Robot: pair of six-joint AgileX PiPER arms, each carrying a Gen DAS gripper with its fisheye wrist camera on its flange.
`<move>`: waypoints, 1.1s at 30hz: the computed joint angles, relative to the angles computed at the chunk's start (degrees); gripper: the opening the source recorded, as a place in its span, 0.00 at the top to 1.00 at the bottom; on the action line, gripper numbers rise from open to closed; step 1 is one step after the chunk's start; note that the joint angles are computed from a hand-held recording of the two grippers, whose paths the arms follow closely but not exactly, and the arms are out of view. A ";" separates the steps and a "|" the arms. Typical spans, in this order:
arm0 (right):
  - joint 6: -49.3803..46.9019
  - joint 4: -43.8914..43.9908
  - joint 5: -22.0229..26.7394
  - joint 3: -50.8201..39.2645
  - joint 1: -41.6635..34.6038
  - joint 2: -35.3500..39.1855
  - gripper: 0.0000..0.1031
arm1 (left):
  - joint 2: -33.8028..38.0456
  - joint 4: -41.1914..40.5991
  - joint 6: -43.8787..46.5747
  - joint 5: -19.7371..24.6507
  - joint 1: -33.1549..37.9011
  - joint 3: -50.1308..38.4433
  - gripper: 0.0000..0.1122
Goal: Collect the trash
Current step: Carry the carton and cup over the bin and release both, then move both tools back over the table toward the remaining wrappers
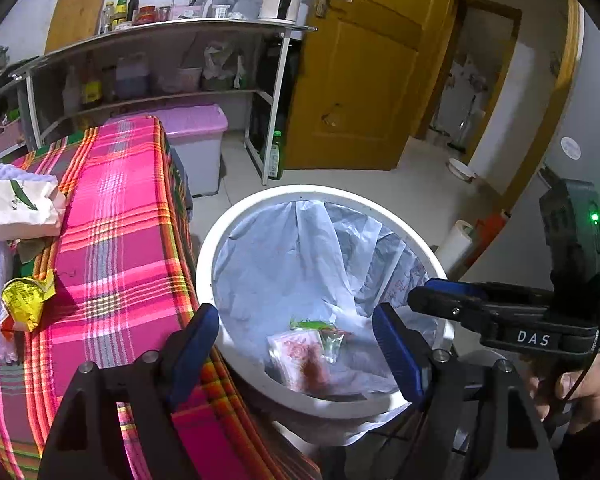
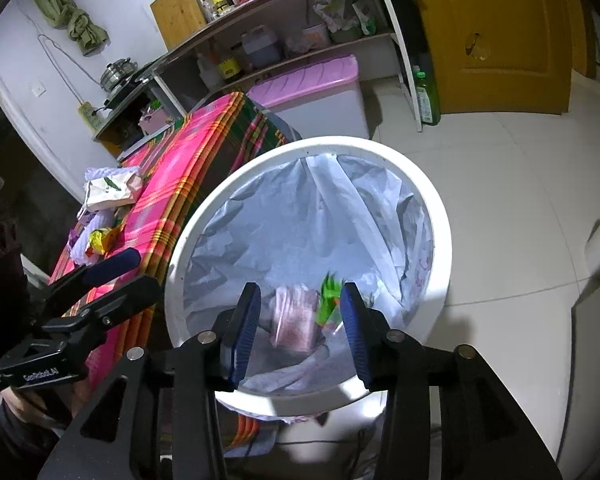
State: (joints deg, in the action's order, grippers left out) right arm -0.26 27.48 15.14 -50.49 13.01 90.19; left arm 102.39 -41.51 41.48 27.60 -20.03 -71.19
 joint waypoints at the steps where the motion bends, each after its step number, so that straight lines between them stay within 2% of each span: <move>1: 0.45 -0.52 -0.05 0.10 0.11 -0.35 0.59 | -0.12 0.40 -0.24 -0.25 0.12 -0.10 0.30; 6: 4.73 -5.02 -0.51 0.24 1.68 -2.67 0.59 | -3.84 1.45 -1.73 -2.37 0.66 2.51 0.30; 13: 16.07 -16.99 -0.18 -1.74 6.10 -4.72 0.59 | -9.87 4.74 -5.95 -4.71 2.53 6.39 0.30; 25: 32.44 -34.73 1.59 -7.78 15.16 -2.72 0.59 | -19.35 4.77 -5.60 -5.08 9.09 12.52 0.30; 33: 36.10 -39.97 4.74 -14.26 20.29 1.32 0.59 | -22.92 0.03 -0.26 -3.95 15.58 15.03 0.30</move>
